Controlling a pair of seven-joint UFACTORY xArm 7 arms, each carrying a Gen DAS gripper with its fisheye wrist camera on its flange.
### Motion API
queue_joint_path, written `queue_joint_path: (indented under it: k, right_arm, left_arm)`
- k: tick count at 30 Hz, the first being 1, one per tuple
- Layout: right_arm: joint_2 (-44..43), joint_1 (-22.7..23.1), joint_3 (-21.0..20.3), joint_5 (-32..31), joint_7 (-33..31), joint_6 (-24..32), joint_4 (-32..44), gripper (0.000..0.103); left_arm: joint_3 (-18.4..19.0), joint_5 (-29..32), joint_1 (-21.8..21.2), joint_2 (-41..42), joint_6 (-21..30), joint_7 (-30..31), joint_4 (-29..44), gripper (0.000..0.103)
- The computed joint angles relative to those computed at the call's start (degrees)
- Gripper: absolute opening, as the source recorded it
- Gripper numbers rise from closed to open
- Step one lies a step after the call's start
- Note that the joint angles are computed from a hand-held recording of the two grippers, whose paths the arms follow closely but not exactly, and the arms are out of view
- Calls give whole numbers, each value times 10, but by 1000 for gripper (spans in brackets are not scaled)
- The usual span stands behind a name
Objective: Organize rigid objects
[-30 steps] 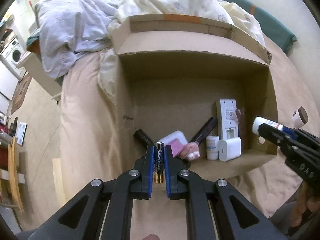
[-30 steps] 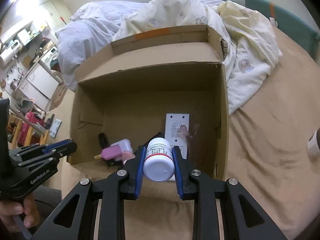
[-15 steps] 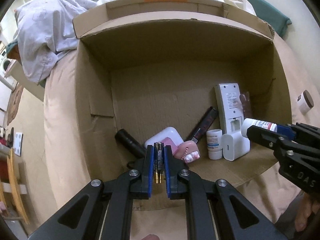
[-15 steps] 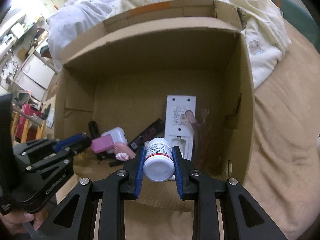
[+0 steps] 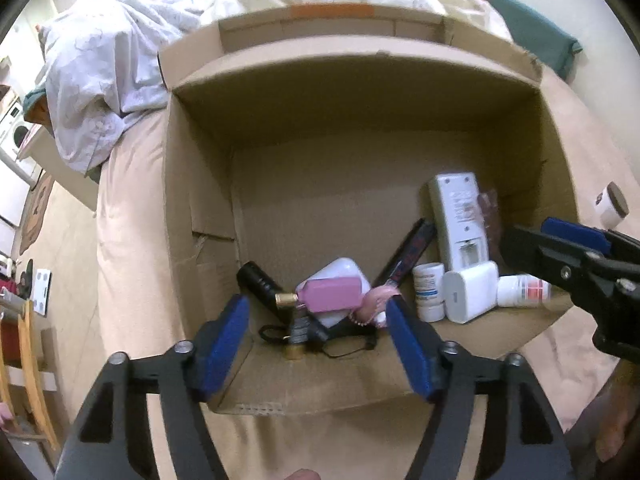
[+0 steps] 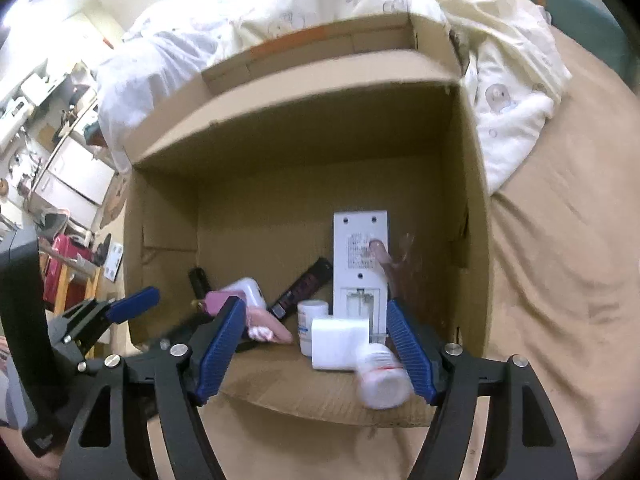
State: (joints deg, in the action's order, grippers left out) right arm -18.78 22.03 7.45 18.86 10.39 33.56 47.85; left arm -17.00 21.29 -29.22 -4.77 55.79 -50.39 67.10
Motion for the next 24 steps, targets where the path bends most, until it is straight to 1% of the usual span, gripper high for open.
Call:
queue_joint_path:
  k: [1, 2, 4, 7, 11, 15, 18, 21, 24]
  right_arm:
    - [-4, -1, 2, -2, 3, -9, -3, 100]
    - [-9, -2, 2, -3, 5, -18, -7, 103]
    - [-20, 1, -3, 3, -1, -36, -15, 103]
    - [-29, 4, -6, 6, -1, -51, -19, 103]
    - [-40, 6, -3, 3, 9, -64, -26, 103]
    - [-63, 4, 2, -11, 31, -62, -37, 103]
    - [-94, 4, 4, -20, 48, -54, -54, 103]
    - [-131, 8, 6, -31, 53, -44, -69, 103]
    - [-172, 4, 20, -60, 62, -38, -87, 103]
  left_arm:
    - [-1, 6, 0, -2, 2, -3, 1, 78]
    - [-3, 13, -1, -6, 0, -8, 0, 83]
    - [-4, 15, 0, -15, -2, -14, -1, 86]
    - [-2, 1, 5, -28, -8, -18, -4, 95]
    - [-3, -18, 14, -45, 3, -19, -4, 96]
    - [-12, -4, 23, -76, 22, -33, -14, 96]
    - [-26, 7, 32, -106, 44, -57, -25, 96]
    - [-34, 2, 35, -144, 41, -61, -48, 96]
    - [-55, 15, 41, -183, 50, -60, -64, 96]
